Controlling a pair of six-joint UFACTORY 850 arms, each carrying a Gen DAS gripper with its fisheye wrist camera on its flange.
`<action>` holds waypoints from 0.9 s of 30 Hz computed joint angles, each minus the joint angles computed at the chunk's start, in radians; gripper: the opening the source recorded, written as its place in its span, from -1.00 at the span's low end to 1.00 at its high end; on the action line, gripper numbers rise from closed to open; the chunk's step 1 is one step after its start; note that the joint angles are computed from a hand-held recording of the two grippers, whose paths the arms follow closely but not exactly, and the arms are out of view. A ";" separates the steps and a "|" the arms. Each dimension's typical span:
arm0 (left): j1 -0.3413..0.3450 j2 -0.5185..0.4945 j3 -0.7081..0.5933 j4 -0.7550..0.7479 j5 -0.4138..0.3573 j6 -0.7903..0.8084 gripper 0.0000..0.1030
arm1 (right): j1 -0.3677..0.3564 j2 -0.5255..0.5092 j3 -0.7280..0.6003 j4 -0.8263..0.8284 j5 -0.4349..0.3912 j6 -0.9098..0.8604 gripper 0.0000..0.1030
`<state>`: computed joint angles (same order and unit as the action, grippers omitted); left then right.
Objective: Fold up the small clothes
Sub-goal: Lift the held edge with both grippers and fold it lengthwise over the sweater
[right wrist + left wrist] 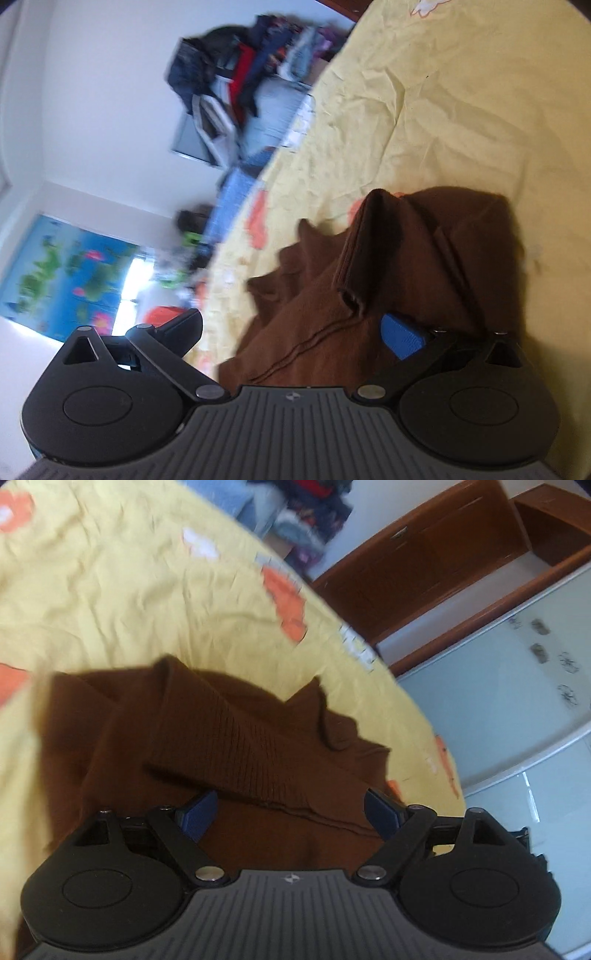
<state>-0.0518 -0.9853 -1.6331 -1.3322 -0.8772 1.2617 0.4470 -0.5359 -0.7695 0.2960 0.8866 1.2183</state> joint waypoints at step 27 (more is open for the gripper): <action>0.236 0.237 0.539 -0.369 -0.071 0.458 0.70 | 0.400 0.159 0.251 0.544 0.051 -0.229 1.00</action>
<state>0.1842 -0.7485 -1.0937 -1.7015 -0.9478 1.7196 0.8468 -0.3767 -0.5185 0.8400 0.9373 0.9895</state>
